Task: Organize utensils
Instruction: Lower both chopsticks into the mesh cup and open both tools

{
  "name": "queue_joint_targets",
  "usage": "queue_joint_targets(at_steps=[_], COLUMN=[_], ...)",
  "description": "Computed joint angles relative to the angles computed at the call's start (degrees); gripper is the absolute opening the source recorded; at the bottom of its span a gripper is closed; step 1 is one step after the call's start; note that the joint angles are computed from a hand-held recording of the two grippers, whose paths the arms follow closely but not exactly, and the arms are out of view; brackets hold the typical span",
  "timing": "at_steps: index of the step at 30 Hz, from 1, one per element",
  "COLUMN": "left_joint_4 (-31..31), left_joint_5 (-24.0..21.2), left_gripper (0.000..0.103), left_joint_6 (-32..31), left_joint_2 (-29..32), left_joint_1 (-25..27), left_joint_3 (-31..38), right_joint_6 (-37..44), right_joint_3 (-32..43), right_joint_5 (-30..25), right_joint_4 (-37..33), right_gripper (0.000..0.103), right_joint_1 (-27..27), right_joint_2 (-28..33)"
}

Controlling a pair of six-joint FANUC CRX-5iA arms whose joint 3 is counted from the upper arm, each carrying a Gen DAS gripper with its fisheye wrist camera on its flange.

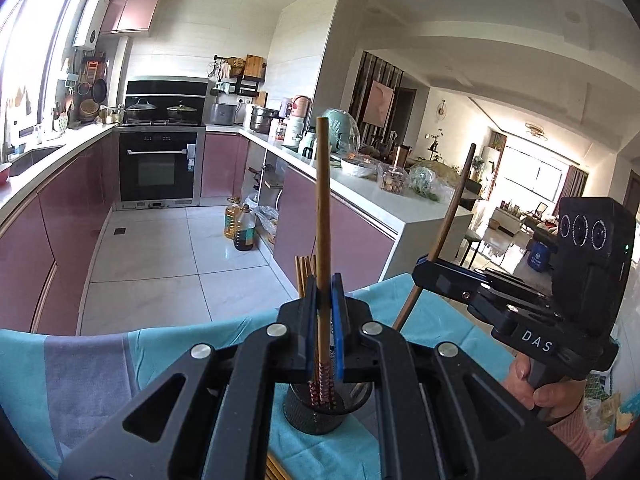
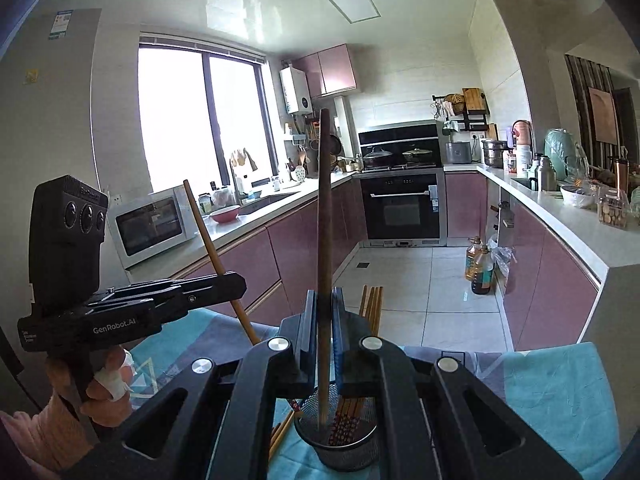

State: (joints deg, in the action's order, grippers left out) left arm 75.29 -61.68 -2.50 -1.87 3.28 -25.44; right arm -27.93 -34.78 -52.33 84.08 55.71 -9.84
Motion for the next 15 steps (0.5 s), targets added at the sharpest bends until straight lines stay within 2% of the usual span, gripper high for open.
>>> queue_joint_targets(at_steps=[4, 7, 9, 15], left_joint_4=[-3.78, -7.92, -11.45, -16.85], left_joint_5=[2.18, 4.17, 4.67, 3.81], left_gripper=[0.007, 0.007, 0.007, 0.007], left_joint_6=[1.44, 3.15, 4.59, 5.8], left_joint_2=[1.19, 1.97, 2.56, 4.1], left_joint_1=[-1.39, -2.12, -2.28, -2.58], left_joint_3=[1.14, 2.04, 3.03, 5.28], right_joint_6=[1.52, 2.5, 3.44, 6.69], right_joint_3=[0.9, 1.18, 1.44, 2.52], right_joint_5=[-0.67, 1.02, 2.11, 5.2], right_joint_4=[-2.62, -4.84, -6.63, -12.82], right_gripper=[0.006, 0.006, 0.006, 0.006], right_joint_1=[-0.08, -0.52, -0.81, -1.43], right_joint_2=[1.98, 2.88, 3.37, 3.98])
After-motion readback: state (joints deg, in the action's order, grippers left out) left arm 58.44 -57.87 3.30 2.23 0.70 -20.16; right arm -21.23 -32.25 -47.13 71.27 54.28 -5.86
